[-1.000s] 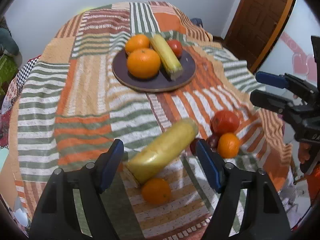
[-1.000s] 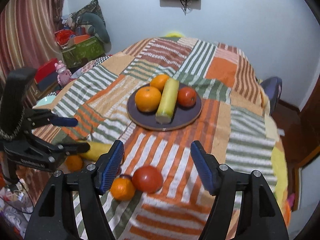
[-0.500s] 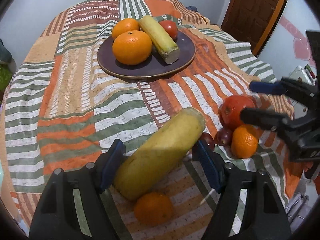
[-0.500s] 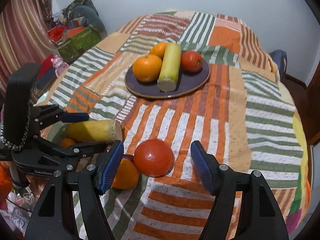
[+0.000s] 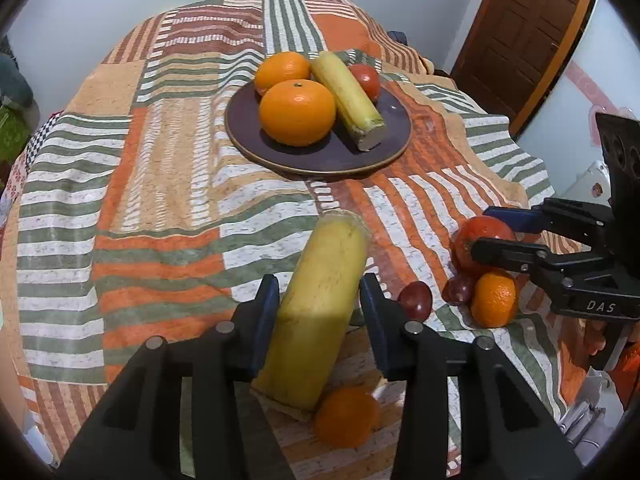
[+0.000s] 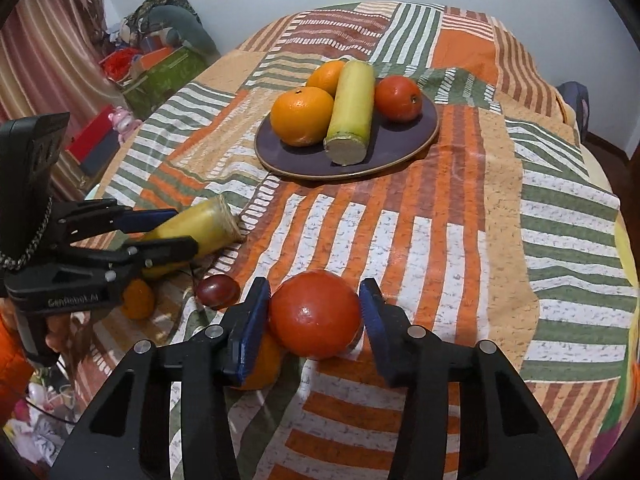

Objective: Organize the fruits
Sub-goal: 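Carry the yellow vegetable and tomato onto the purple plate and open both grippers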

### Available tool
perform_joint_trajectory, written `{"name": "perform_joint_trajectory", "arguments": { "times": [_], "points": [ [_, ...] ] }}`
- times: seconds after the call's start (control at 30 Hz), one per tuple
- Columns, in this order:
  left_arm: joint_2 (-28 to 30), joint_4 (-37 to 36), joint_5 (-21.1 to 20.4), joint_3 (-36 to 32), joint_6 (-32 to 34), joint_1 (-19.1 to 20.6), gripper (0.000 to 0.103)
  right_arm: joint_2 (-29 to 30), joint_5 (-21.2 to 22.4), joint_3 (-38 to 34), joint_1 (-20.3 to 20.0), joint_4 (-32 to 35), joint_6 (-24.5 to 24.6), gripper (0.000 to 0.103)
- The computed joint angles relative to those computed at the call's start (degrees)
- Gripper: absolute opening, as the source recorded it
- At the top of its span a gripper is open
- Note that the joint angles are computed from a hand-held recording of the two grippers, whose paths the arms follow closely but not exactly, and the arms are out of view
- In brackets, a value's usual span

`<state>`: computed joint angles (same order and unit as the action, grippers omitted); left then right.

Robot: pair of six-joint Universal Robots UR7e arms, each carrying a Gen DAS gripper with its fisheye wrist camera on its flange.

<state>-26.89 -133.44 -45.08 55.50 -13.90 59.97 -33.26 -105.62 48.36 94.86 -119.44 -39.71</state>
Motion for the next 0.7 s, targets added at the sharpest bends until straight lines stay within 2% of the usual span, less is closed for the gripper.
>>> {"name": "perform_joint_trajectory", "arguments": {
  "times": [0.2, 0.33, 0.53, 0.7],
  "points": [
    [2.2, 5.0, 0.4, -4.3, -0.1, 0.3, 0.043, 0.6, -0.3, -1.4, 0.0, 1.9, 1.3, 0.043],
    [3.9, 7.1, -0.9, -7.6, -0.5, 1.1, 0.044, 1.6, -0.6, -3.5, -0.1, 4.5, 2.8, 0.048],
    [2.9, 3.6, -1.7, -6.0, -0.7, 1.3, 0.043, 1.0, 0.7, -2.6, -0.3, 3.7, 1.4, 0.044],
    [1.5, -1.1, 1.4, -3.6, 1.1, 0.2, 0.04, 0.7, 0.8, -2.1, -0.2, 1.7, 0.5, 0.043]
  ]
}}
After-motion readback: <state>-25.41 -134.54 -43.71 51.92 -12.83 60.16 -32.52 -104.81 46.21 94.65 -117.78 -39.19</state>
